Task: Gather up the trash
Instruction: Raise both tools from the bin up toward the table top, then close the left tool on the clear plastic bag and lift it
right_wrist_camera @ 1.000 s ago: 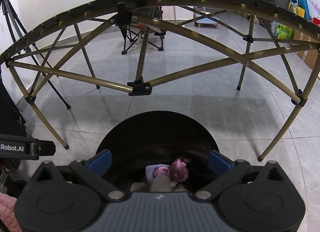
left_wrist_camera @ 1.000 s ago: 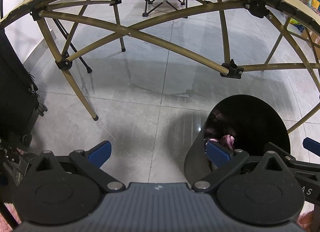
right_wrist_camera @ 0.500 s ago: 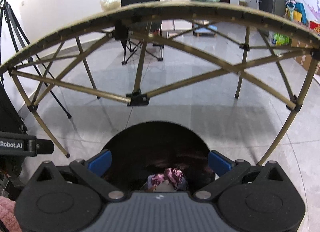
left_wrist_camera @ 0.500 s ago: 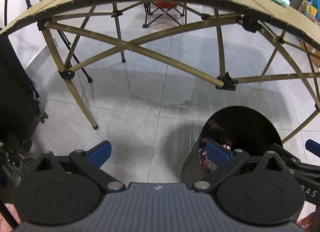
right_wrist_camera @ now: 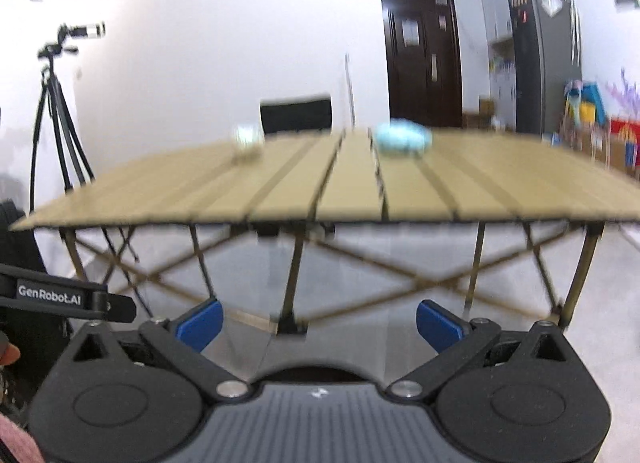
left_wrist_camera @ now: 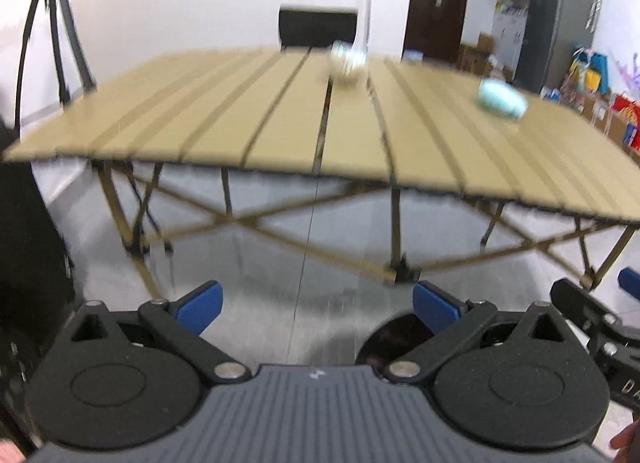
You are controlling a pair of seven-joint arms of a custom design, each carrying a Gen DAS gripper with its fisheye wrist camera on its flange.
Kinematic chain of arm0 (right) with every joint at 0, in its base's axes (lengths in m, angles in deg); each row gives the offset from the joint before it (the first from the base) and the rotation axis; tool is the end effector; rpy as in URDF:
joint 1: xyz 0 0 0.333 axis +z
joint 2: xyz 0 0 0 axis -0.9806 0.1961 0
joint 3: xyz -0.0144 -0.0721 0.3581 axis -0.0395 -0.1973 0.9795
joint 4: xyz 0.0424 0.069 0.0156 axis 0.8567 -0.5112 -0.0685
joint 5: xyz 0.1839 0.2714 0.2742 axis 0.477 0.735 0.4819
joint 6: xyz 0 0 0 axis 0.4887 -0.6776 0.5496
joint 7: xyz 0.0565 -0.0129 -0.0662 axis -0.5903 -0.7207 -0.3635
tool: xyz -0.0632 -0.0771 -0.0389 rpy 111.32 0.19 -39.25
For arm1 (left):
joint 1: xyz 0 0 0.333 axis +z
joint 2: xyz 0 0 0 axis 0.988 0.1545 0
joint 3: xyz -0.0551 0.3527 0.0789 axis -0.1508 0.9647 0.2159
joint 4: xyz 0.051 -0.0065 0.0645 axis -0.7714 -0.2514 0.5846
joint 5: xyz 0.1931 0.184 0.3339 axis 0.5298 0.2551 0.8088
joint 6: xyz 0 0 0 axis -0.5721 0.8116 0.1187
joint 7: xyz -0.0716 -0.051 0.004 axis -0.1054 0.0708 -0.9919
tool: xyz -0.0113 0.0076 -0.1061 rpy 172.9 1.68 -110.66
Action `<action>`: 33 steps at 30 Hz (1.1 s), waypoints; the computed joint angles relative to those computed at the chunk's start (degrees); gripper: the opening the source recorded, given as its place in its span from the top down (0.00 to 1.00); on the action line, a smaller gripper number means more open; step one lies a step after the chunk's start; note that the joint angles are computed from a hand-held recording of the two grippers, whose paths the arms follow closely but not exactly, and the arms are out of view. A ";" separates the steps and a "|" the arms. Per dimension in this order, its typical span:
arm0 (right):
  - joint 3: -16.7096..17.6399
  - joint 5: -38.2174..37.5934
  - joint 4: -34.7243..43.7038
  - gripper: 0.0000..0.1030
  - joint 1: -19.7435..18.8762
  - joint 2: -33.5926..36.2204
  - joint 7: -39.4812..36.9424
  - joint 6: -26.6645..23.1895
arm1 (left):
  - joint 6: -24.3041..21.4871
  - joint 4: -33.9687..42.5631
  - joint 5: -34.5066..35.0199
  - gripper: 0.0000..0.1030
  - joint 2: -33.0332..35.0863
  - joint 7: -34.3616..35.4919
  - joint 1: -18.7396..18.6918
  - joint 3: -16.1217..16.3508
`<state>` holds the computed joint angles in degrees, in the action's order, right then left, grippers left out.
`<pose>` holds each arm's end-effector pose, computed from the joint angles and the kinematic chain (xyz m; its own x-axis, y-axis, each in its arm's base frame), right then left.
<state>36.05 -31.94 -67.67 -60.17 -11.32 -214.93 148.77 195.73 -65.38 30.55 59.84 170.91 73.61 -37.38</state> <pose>0.3836 0.2740 0.5159 -0.3015 -0.9498 -0.0835 -0.3855 0.2016 -0.9004 0.5084 -0.0376 0.5593 -0.3557 -0.9338 0.0380 -0.6094 0.2010 -0.7670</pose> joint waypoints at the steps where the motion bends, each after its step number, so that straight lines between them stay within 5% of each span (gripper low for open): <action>1: 0.09 -1.15 0.32 0.00 -0.36 -0.62 -0.08 -0.57 | 0.51 0.51 -0.75 0.00 0.00 0.75 -0.56 0.23; 16: -6.59 -9.58 9.62 0.00 -8.85 1.79 -4.61 6.48 | 1.70 20.76 2.97 0.00 13.22 -6.06 0.99 -4.33; 21: -9.52 -9.96 14.30 0.00 -11.55 5.87 -6.66 11.04 | 1.67 30.73 10.30 0.00 21.53 -11.44 2.44 -6.64; 28: -13.46 -0.63 23.57 0.00 -13.69 15.70 -18.98 16.17 | -4.09 49.08 21.14 0.00 35.52 -22.18 2.00 -8.05; 33: -16.07 11.28 30.06 0.00 -13.88 23.23 -29.93 17.87 | -9.22 62.60 31.64 0.00 45.60 -31.94 -1.70 -4.98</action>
<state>19.98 -20.66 -37.61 -74.05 11.91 -244.87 166.63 186.52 -2.78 62.19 105.44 138.97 71.91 -42.36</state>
